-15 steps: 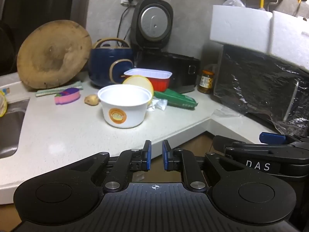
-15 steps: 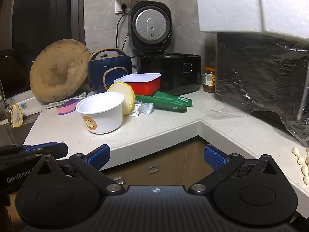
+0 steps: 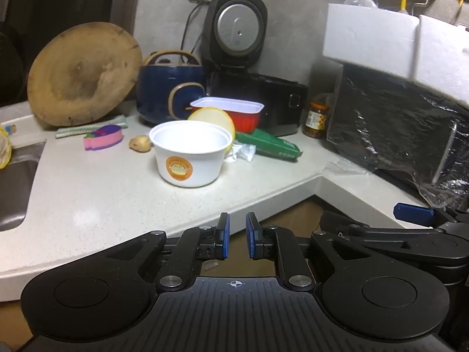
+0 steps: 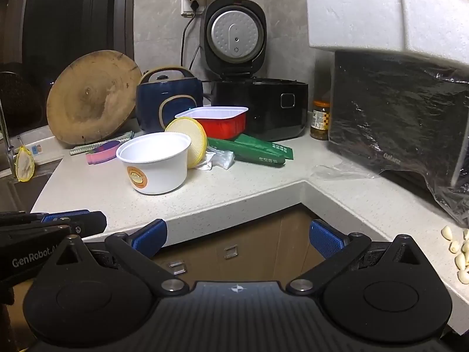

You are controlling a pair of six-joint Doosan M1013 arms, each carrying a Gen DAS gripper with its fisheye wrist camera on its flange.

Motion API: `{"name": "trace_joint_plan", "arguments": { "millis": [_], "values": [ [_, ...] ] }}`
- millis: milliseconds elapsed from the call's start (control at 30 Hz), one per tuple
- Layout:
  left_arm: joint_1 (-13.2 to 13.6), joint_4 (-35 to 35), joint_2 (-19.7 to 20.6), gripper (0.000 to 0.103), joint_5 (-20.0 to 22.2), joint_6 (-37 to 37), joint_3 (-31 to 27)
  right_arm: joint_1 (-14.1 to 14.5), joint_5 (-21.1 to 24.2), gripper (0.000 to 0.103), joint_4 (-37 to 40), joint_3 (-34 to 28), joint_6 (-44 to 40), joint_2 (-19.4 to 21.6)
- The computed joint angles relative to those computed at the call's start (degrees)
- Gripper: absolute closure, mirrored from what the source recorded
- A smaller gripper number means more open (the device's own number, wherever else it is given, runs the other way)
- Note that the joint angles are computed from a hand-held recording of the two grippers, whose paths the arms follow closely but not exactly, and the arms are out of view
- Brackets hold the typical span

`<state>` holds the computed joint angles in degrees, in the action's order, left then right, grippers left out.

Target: Collect trash

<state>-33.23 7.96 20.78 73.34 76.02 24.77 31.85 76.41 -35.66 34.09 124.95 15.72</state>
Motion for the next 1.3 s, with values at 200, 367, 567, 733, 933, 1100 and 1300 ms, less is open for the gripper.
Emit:
{"name": "trace_joint_plan", "arguments": {
  "millis": [200,367,567,733,933,1100,1300],
  "values": [
    [-0.2,0.3,0.5,0.087,0.8,0.0,-0.9,0.0,0.4,0.0,0.2,-0.5,-0.7,0.4],
    [-0.5,0.6,0.4,0.087,0.4,0.2,-0.6,0.0,0.3,0.0,-0.2,-0.8,-0.3,0.5],
    [-0.4,-0.2,0.6,0.089,0.7,1.2,-1.0,-0.3,0.2,0.0,0.1,-0.6,0.1,0.5],
    [-0.3,-0.2,0.9,0.089,1.2,1.4,-1.6,-0.3,0.0,0.0,-0.4,-0.3,0.7,0.4],
    [-0.3,-0.3,1.0,0.089,1.6,1.5,-1.8,-0.7,-0.1,0.0,0.0,0.0,1.1,0.3],
    [-0.1,-0.8,1.3,0.089,2.3,1.7,-2.4,-1.0,-0.4,0.0,1.3,0.4,1.1,0.1],
    [-0.2,-0.9,1.9,0.089,3.2,2.0,-3.4,-1.1,-0.5,0.0,1.6,0.7,1.4,0.0]
  ]
}}
